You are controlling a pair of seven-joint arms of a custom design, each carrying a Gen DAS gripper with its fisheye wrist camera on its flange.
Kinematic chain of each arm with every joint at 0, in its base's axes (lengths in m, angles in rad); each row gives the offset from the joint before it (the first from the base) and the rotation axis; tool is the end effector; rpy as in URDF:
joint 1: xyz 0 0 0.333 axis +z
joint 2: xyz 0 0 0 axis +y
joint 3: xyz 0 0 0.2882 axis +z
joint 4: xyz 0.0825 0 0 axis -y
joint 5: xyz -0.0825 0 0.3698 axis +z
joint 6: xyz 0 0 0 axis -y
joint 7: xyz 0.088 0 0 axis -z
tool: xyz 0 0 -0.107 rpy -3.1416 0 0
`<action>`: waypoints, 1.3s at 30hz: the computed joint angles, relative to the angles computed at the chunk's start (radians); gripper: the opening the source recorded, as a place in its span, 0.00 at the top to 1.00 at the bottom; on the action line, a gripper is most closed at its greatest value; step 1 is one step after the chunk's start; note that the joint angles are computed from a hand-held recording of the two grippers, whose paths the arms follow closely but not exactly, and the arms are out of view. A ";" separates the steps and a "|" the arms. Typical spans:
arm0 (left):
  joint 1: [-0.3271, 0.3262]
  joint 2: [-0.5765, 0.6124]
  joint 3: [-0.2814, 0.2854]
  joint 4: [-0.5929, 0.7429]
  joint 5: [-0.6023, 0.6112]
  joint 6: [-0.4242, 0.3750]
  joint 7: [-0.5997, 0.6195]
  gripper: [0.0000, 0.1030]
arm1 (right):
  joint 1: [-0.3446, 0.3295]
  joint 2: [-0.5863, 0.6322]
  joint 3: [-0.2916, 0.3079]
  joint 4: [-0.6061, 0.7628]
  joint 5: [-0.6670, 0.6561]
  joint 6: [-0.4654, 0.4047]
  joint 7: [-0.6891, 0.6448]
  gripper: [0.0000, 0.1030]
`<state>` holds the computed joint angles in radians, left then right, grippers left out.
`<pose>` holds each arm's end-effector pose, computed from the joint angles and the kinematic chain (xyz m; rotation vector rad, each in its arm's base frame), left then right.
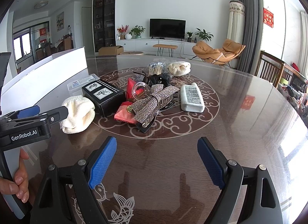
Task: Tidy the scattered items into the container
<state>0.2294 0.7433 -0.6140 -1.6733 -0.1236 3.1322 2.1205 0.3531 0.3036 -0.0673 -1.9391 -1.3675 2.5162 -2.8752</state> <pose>0.6830 -0.1716 0.3107 -1.3006 2.1956 -1.1011 0.5871 0.1834 0.3333 -1.2905 2.0983 -1.1047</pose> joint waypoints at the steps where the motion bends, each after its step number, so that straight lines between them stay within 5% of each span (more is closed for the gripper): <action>1: 0.000 0.000 0.000 0.000 0.000 0.000 0.000 0.00 | 0.000 0.001 0.000 0.000 0.000 0.000 0.000 0.16; 39: 0.003 0.001 -0.001 0.001 0.002 -0.001 -0.004 0.00 | 0.001 0.001 0.000 -0.001 -0.013 0.001 0.015 0.16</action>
